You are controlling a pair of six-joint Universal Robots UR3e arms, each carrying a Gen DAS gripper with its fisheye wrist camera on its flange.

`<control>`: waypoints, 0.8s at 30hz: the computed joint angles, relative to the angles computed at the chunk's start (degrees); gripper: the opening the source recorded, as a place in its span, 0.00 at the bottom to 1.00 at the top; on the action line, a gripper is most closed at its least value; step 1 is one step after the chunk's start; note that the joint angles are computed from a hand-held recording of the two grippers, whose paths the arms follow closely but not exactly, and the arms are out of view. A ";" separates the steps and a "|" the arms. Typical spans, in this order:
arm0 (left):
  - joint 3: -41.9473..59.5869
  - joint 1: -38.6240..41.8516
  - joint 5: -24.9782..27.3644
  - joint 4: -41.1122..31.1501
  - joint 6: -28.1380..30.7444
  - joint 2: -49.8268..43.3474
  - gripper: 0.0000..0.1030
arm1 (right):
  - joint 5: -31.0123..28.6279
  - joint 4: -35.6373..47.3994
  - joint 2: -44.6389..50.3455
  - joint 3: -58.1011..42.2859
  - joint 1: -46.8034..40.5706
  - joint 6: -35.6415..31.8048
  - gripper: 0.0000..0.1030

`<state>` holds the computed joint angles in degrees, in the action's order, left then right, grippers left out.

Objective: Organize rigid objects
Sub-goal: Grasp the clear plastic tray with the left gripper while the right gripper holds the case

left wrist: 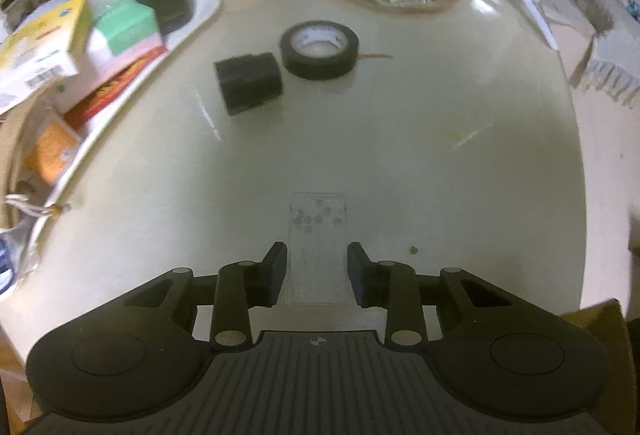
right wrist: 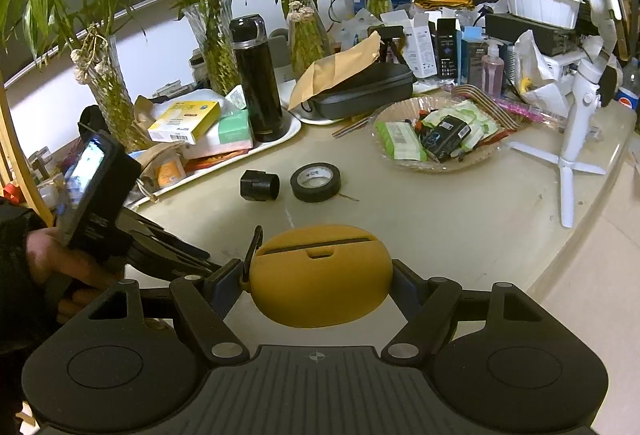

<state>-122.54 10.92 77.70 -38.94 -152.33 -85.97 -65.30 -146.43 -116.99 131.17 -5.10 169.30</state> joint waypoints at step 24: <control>-1.45 20.59 -16.18 -29.50 16.22 28.15 0.32 | -5.08 -1.57 5.83 -7.28 9.51 7.40 0.76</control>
